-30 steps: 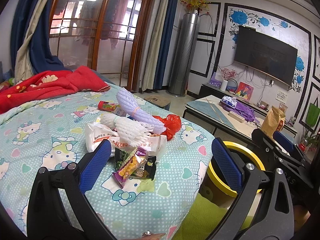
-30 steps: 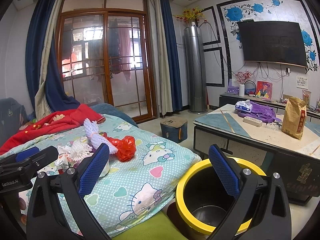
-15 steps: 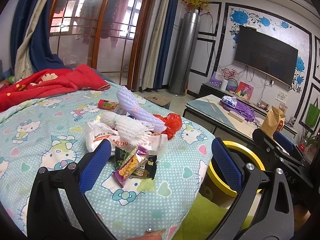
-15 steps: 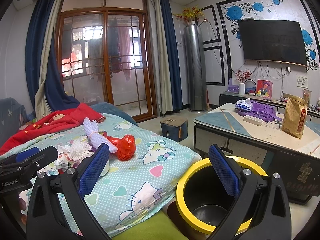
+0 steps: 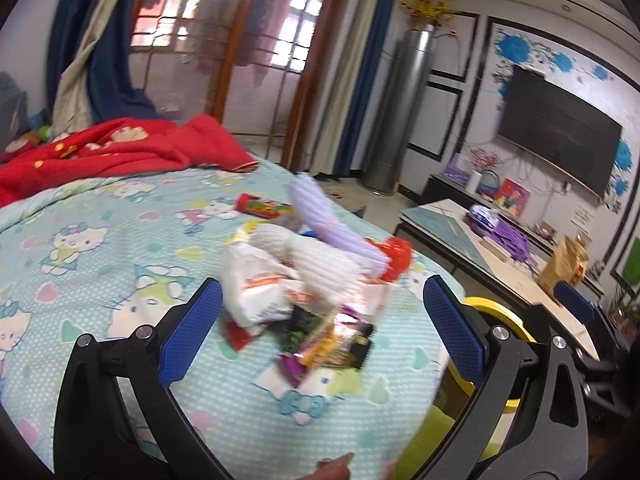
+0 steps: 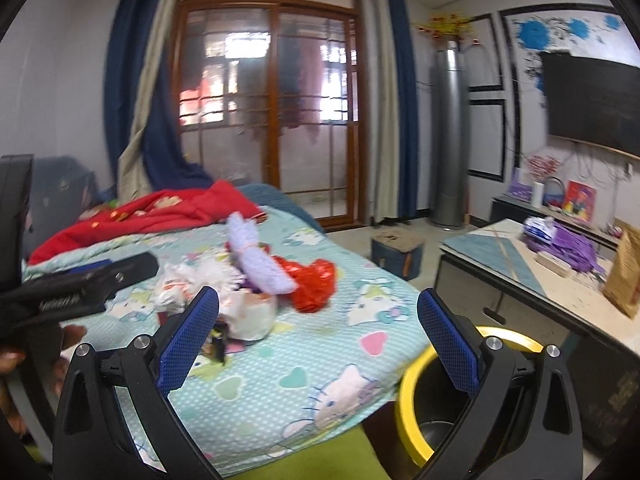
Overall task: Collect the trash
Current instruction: 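Grasp the lavender foam net with the right tool while the left tool grasps the white plastic bag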
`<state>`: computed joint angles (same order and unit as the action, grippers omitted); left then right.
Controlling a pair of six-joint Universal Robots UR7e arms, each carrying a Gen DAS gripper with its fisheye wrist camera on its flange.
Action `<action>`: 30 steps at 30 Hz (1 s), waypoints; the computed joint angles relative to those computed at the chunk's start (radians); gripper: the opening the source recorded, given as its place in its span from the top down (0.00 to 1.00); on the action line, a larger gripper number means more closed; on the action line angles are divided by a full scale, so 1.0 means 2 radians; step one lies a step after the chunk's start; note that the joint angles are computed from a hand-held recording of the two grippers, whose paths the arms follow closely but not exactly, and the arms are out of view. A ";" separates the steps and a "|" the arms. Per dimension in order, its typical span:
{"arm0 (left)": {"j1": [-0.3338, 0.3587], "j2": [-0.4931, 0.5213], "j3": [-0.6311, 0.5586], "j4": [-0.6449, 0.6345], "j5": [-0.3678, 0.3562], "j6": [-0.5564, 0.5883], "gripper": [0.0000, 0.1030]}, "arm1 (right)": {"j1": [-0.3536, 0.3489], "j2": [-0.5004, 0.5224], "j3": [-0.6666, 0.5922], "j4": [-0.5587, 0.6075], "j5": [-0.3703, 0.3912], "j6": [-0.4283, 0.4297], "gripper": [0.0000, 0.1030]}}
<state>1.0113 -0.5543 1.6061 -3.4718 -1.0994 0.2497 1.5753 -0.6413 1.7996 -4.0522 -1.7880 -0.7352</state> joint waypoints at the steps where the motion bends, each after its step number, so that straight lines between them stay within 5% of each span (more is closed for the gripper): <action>1: 0.003 -0.001 -0.003 0.002 0.003 -0.003 0.10 | 0.002 0.003 -0.004 0.008 0.002 -0.002 0.06; 13: 0.040 -0.018 -0.028 0.044 -0.009 -0.032 0.11 | 0.023 0.014 -0.085 0.152 -0.018 0.002 0.07; 30: 0.078 0.003 -0.097 0.176 -0.086 -0.091 0.12 | 0.020 0.061 -0.250 0.373 -0.068 0.037 0.47</action>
<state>1.1675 -0.5491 1.4115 -3.1206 -1.2719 0.0675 1.6161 -0.5186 1.2996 -3.3054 -1.9237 -0.6603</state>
